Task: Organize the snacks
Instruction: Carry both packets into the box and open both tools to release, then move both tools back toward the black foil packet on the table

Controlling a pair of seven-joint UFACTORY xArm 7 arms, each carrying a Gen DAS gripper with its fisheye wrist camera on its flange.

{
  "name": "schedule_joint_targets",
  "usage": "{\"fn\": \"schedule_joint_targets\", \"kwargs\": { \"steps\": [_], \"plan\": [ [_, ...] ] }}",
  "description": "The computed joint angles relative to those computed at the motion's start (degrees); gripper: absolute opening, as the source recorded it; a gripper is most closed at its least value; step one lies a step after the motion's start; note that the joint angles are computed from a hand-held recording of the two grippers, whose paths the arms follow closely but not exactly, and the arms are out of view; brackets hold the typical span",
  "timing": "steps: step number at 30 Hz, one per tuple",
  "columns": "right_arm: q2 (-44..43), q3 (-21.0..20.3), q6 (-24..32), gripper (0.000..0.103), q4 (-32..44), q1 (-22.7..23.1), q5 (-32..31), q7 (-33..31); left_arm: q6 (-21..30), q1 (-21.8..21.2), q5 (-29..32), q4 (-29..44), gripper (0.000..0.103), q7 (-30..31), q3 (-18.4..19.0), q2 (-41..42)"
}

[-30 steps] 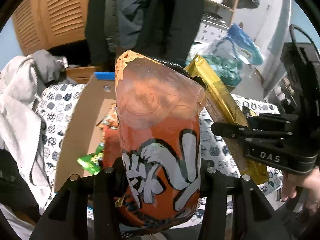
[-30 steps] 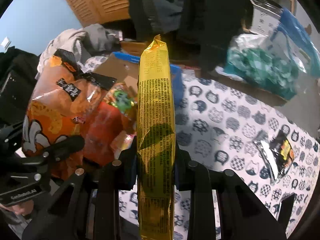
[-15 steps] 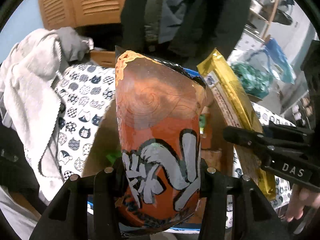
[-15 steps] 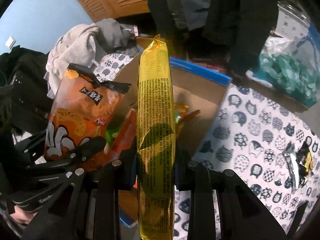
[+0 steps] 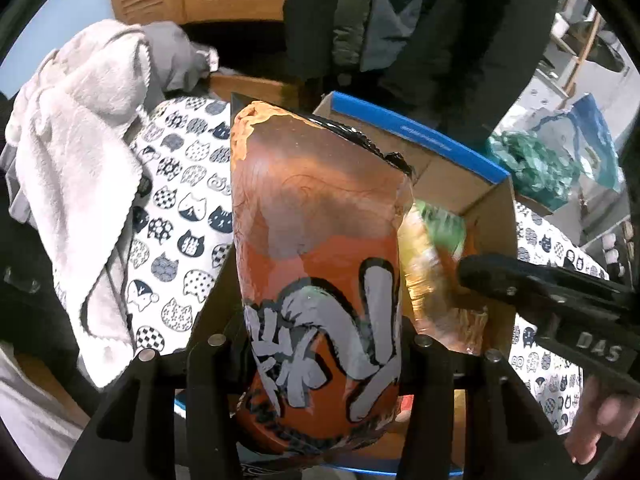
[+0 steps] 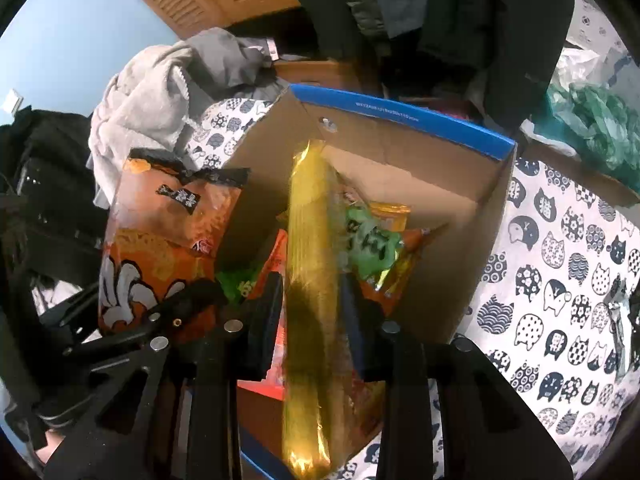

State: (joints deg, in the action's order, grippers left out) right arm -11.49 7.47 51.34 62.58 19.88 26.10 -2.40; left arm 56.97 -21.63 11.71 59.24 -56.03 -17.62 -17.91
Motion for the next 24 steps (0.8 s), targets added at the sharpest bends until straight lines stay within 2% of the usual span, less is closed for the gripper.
{"fn": "schedule_joint_targets", "kwargs": {
  "steps": [4,5,6,8,10,24],
  "plan": [
    [-1.2,0.0,0.1,0.046,-0.5,-0.4,-1.3,0.8,-0.6,-0.2,-1.8,0.0,0.053,-0.9,0.4,0.1],
    [-1.6,-0.1,0.1,0.048,-0.6,-0.5,-1.9,0.9,-0.8,-0.2,-1.7,0.1,0.055,-1.1,0.2,0.1],
    [-2.2,-0.1,0.1,0.050,-0.9,-0.7,-2.6,1.0,-0.7,-0.1,-1.3,0.4,0.062,-1.4,0.0,0.2],
    [-3.2,-0.2,0.2,0.061,-1.4,-1.0,-3.9,1.2,0.2,0.1,0.5,1.2,0.071,-2.6,-0.9,0.3],
    [-4.7,-0.3,0.3,0.067,-2.4,-1.4,-5.7,1.3,0.1,0.0,1.8,1.7,0.072,-3.3,-1.3,0.2],
    [-14.8,-4.5,3.7,0.069,-9.6,-5.4,-9.5,-1.0,1.5,-4.7,4.6,10.4,0.074,-2.9,-2.8,8.1]
  ]
}}
